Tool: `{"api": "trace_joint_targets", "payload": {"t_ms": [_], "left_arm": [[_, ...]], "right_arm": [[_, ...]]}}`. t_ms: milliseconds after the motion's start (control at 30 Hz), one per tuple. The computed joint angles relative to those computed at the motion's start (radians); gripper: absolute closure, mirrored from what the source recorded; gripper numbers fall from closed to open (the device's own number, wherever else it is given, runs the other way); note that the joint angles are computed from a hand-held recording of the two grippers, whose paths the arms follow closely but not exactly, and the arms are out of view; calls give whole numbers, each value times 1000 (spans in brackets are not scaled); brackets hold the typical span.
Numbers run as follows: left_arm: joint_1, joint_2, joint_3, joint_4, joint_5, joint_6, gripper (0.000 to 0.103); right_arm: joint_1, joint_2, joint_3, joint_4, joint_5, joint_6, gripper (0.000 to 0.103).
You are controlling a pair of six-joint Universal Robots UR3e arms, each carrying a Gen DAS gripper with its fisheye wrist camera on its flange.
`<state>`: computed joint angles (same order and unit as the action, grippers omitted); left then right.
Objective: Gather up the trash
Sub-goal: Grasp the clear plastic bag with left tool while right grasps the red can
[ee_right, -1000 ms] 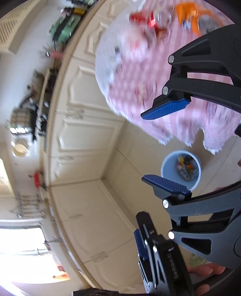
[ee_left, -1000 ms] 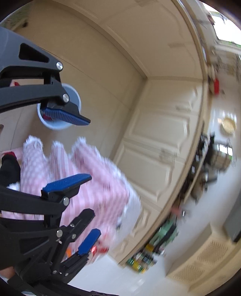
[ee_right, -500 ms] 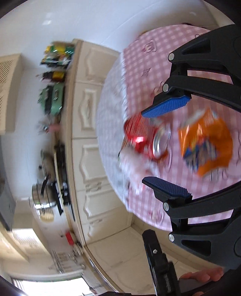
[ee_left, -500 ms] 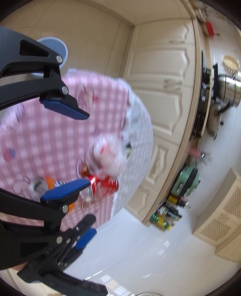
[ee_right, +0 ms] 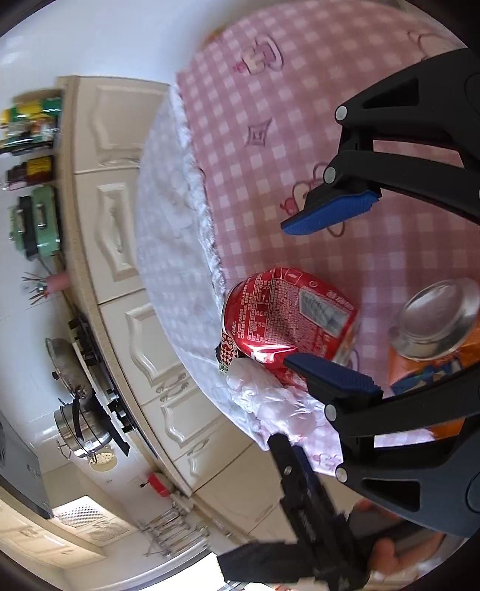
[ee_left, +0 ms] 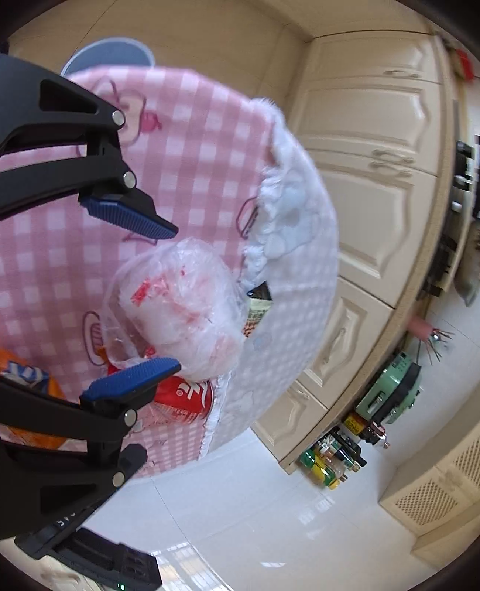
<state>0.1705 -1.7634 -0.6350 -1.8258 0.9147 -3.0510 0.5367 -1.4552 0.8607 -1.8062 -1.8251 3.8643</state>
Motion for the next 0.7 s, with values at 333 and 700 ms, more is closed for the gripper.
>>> {"api": "trace_joint_targets", "payload": {"t_ms": [333,700], "left_arm": [[-26,31,-153,148,-23,-51,63],[1,213,-317,239,-18,22,72]], "right_arm": [[-123,-19,106,-70,213,15,37],[-221,-53,209,-172,457,6,63]]}}
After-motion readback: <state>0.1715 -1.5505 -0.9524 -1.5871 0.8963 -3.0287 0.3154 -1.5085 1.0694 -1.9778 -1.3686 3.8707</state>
